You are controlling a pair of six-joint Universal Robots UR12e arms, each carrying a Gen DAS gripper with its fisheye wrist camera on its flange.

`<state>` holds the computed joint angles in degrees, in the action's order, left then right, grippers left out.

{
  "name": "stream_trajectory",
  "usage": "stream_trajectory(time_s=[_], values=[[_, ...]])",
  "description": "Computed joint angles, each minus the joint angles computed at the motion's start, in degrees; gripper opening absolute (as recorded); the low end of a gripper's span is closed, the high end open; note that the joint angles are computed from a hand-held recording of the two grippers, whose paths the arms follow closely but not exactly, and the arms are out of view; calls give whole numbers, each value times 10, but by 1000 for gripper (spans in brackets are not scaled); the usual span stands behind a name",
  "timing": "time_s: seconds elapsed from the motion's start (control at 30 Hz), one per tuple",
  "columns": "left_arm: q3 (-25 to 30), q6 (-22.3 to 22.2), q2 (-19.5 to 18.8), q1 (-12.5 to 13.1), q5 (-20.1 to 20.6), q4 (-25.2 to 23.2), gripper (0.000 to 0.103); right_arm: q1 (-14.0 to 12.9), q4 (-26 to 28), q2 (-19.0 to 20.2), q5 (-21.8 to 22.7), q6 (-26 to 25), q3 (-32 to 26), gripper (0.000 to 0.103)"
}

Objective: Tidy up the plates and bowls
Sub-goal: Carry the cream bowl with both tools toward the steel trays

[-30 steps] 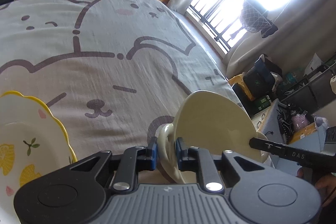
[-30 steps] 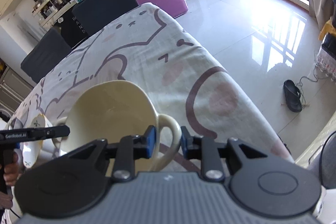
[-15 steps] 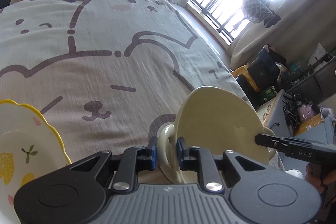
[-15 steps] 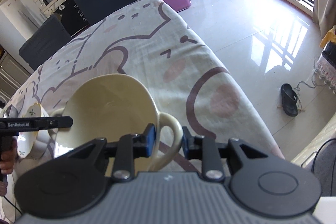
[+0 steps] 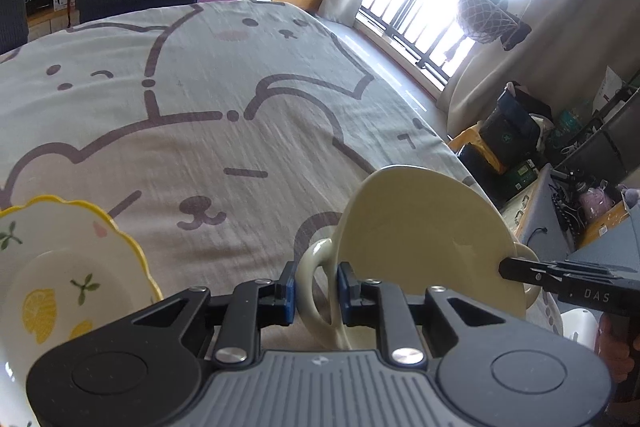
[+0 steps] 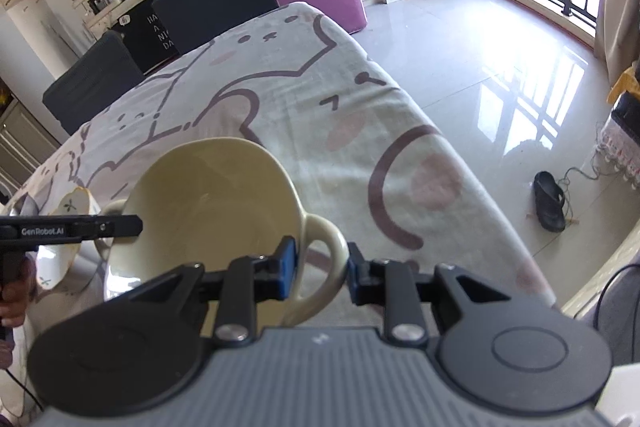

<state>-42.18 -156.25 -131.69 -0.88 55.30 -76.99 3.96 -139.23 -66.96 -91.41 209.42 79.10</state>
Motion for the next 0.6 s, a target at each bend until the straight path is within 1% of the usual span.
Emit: stream_trajectory(time_s=[0.1, 0.2, 0.33, 0.4, 0.6], values=[[-19, -3, 14, 5, -6, 11, 22, 4, -10, -6, -6, 10, 7, 31], [-32, -12, 27, 10, -12, 17, 22, 11, -20, -12, -15, 5, 11, 30], [-43, -30, 45, 19, -7, 19, 22, 20, -22, -18, -21, -3, 6, 30], [-54, -31, 56, 25, -7, 29, 22, 26, -19, -20, -21, -2, 0, 30], [-89, -62, 93, 52, -14, 64, 22, 49, -4, -14, -29, -16, -38, 30]])
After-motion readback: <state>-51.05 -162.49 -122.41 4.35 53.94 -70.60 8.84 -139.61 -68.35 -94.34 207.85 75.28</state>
